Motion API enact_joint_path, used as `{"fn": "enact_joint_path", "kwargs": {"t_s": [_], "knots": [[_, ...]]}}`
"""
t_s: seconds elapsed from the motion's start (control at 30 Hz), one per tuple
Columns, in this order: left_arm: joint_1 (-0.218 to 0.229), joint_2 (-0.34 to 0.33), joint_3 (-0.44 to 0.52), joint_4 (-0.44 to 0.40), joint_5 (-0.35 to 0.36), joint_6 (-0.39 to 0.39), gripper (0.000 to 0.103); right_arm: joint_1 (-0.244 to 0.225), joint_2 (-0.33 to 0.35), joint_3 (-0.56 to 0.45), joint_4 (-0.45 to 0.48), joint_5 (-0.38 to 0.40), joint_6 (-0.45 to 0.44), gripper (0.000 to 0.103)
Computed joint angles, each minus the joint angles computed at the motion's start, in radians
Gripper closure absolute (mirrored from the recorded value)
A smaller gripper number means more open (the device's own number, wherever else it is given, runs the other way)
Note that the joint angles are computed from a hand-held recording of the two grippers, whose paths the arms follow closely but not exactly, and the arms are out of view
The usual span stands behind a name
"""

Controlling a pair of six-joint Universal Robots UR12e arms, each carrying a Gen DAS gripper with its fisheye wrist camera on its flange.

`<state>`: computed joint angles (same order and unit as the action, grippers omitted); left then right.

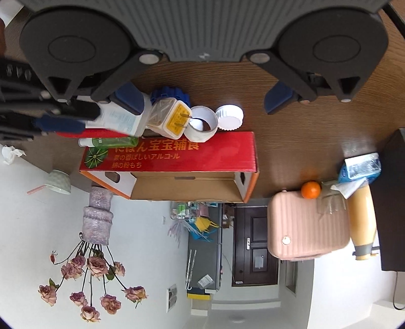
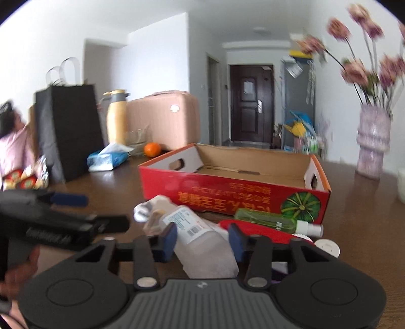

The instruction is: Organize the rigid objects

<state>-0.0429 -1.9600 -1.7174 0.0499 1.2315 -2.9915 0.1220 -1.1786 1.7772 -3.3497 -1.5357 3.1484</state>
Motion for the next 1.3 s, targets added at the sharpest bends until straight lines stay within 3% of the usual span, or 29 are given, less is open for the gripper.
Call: {"fn": "enact_joint_path", "kwargs": {"t_s": [0.1, 0.2, 0.3, 0.37, 0.4, 0.47, 0.5, 0.53, 0.57, 0.6, 0.63, 0.73, 0.8, 0.9, 0.97, 1.0, 1.1, 1.13, 1.17, 1.2, 1.23, 1.3], "knots": [[0.010, 0.014, -0.014, -0.016, -0.007, -0.010, 0.000, 0.036, -0.016, 0.022, 0.026, -0.011, -0.099, 0.099], [0.019, 0.028, -0.027, -0.018, -0.018, -0.008, 0.000, 0.063, -0.019, 0.043, 0.002, -0.049, -0.140, 0.098], [0.021, 0.035, -0.039, -0.005, -0.026, -0.002, 0.000, 0.067, -0.035, 0.056, 0.030, -0.076, -0.070, 0.096], [0.020, 0.038, -0.041, -0.017, -0.032, 0.001, 0.000, 0.076, -0.038, 0.058, 0.072, -0.172, -0.017, 0.095], [0.019, 0.039, -0.041, -0.025, -0.041, 0.006, 0.000, 0.079, -0.040, 0.059, 0.090, -0.227, 0.027, 0.089], [0.014, 0.038, -0.041, -0.030, -0.052, 0.021, 0.000, 0.068, -0.052, 0.077, 0.089, -0.244, 0.106, 0.088], [0.011, 0.036, -0.039, -0.030, -0.050, 0.027, 0.000, 0.060, -0.059, 0.090, 0.064, -0.229, 0.139, 0.082], [0.006, 0.034, -0.037, -0.023, -0.040, 0.027, 0.000, 0.055, -0.064, 0.101, 0.032, -0.204, 0.156, 0.061], [0.002, 0.031, -0.034, -0.019, -0.028, 0.022, 0.000, 0.050, -0.065, 0.109, -0.001, -0.168, 0.159, 0.047], [-0.002, 0.029, -0.031, -0.017, -0.008, 0.009, 0.000, 0.048, -0.064, 0.113, -0.025, -0.141, 0.148, 0.023], [-0.004, 0.027, -0.026, -0.020, 0.011, -0.006, 0.000, 0.053, -0.060, 0.109, -0.034, -0.139, 0.129, 0.018], [0.001, 0.029, -0.020, -0.040, 0.036, -0.037, 0.000, 0.069, -0.036, 0.070, -0.001, -0.146, 0.077, 0.023], [0.004, 0.032, -0.022, -0.043, 0.052, -0.033, 0.000, 0.073, -0.020, 0.045, 0.026, -0.145, 0.086, 0.028], [0.009, 0.035, -0.027, -0.042, 0.068, -0.025, 0.000, 0.082, -0.002, 0.012, 0.072, -0.209, 0.120, 0.038], [0.012, 0.038, -0.031, -0.048, 0.066, -0.023, 0.000, 0.081, -0.001, 0.008, 0.077, -0.195, 0.129, 0.038], [0.013, 0.038, -0.032, -0.051, 0.064, -0.023, 0.000, 0.079, -0.006, 0.016, 0.072, -0.176, 0.115, 0.038], [0.013, 0.037, -0.033, -0.068, 0.051, -0.024, 0.000, 0.049, -0.036, 0.072, 0.025, 0.028, -0.011, 0.039], [0.013, 0.038, -0.034, -0.076, 0.043, -0.023, 0.000, 0.050, -0.047, 0.085, 0.039, 0.049, -0.064, 0.036], [0.012, 0.038, -0.035, -0.082, 0.032, -0.021, 0.000, 0.054, -0.055, 0.094, 0.047, 0.028, -0.096, 0.032], [0.012, 0.039, -0.037, -0.084, 0.020, -0.018, 0.000, 0.063, -0.057, 0.100, 0.043, -0.035, -0.089, 0.021], [0.012, 0.040, -0.039, -0.082, 0.006, -0.013, 0.000, 0.078, -0.056, 0.103, 0.034, -0.133, -0.059, 0.018], [0.013, 0.041, -0.044, -0.076, -0.025, -0.005, 0.000, 0.076, -0.064, 0.112, 0.025, -0.205, 0.018, 0.023]]}}
